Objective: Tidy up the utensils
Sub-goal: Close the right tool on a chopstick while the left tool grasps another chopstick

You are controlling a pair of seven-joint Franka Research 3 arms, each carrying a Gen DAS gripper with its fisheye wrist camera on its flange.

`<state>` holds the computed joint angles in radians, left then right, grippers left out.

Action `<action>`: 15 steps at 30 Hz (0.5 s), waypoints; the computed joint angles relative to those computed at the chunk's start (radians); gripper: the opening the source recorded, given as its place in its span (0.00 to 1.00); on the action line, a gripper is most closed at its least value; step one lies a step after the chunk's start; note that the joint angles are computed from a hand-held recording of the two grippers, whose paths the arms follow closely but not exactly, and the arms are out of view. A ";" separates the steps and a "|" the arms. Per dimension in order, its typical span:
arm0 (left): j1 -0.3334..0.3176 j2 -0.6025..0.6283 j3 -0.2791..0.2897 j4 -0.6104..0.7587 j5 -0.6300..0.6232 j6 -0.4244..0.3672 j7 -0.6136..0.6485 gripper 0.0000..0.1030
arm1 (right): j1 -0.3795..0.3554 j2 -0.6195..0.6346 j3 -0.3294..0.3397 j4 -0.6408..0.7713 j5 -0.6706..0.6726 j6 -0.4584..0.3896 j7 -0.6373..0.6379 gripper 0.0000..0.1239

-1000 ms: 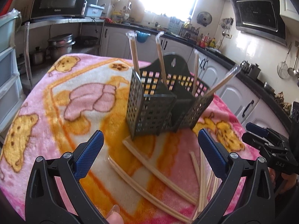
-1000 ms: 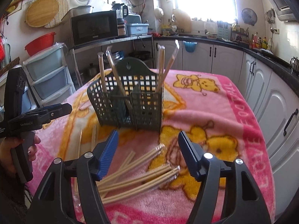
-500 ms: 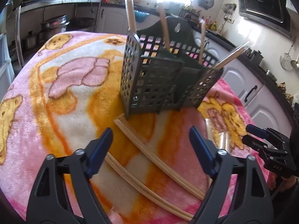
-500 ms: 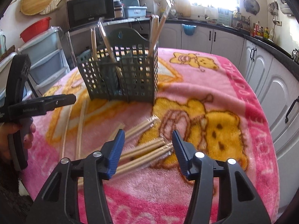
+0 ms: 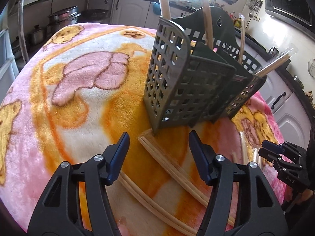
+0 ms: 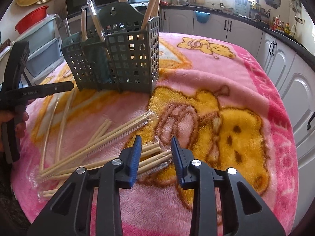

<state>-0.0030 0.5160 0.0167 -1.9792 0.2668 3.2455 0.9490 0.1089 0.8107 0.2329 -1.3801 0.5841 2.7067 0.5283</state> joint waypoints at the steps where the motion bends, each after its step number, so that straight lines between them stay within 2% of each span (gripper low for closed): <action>1: 0.009 0.005 -0.009 0.008 0.001 -0.008 0.003 0.50 | 0.006 0.009 -0.007 0.015 -0.009 -0.011 0.007 0.21; 4: 0.052 0.018 -0.050 0.022 0.002 -0.020 0.015 0.48 | 0.017 0.033 -0.018 0.052 -0.033 -0.034 0.016 0.16; 7: 0.112 0.035 -0.113 0.036 -0.001 -0.031 0.035 0.42 | 0.022 0.053 -0.024 0.083 -0.048 -0.059 0.032 0.09; 11: 0.135 0.051 -0.134 0.049 -0.007 -0.042 0.051 0.35 | 0.018 0.069 -0.020 0.106 -0.045 -0.065 0.051 0.02; 15: 0.147 0.056 -0.142 0.055 -0.013 -0.050 0.063 0.24 | 0.011 0.065 -0.008 0.099 -0.035 -0.056 0.042 0.01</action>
